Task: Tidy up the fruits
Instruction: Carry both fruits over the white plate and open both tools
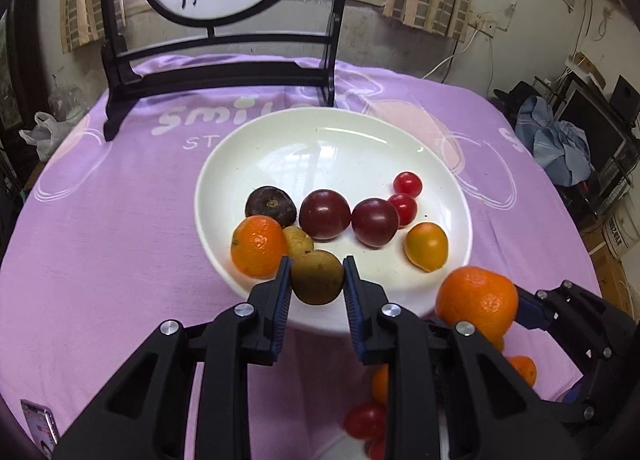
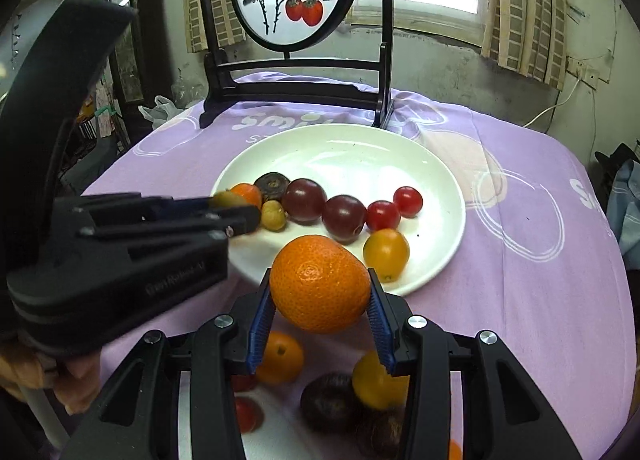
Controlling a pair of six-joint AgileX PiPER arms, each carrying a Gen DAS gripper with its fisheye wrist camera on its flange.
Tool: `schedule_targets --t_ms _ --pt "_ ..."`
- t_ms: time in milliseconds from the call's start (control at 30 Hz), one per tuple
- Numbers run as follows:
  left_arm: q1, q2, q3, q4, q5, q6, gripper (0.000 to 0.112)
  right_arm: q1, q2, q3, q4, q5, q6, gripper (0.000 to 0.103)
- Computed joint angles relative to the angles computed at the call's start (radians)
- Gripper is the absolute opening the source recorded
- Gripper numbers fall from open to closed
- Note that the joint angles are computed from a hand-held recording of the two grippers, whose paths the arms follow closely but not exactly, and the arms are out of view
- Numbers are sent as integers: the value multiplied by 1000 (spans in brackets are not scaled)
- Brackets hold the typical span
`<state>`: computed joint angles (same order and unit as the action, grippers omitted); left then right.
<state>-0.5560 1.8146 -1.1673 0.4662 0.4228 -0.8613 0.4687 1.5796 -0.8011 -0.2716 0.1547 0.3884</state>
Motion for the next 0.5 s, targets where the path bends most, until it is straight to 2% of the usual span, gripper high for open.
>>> schedule_targets --t_ms 67,167,233,300,400,500 --pt "13 57 -54 -47 23 46 25 -1 46 -37 -57 12 50 44" --pt "33 107 -99 -107 32 98 25 -4 101 -82 -8 32 -18 44" --pt "37 130 -123 -121 38 117 25 0 124 -98 -55 47 29 45" --pt "40 145 -136 -141 41 132 27 -8 152 -118 2 67 -28 48" --pt "39 142 -135 -174 30 172 42 -23 136 -94 10 48 -17 56" --pt "8 98 -100 -63 42 53 56 -41 82 -49 124 34 -129 57"
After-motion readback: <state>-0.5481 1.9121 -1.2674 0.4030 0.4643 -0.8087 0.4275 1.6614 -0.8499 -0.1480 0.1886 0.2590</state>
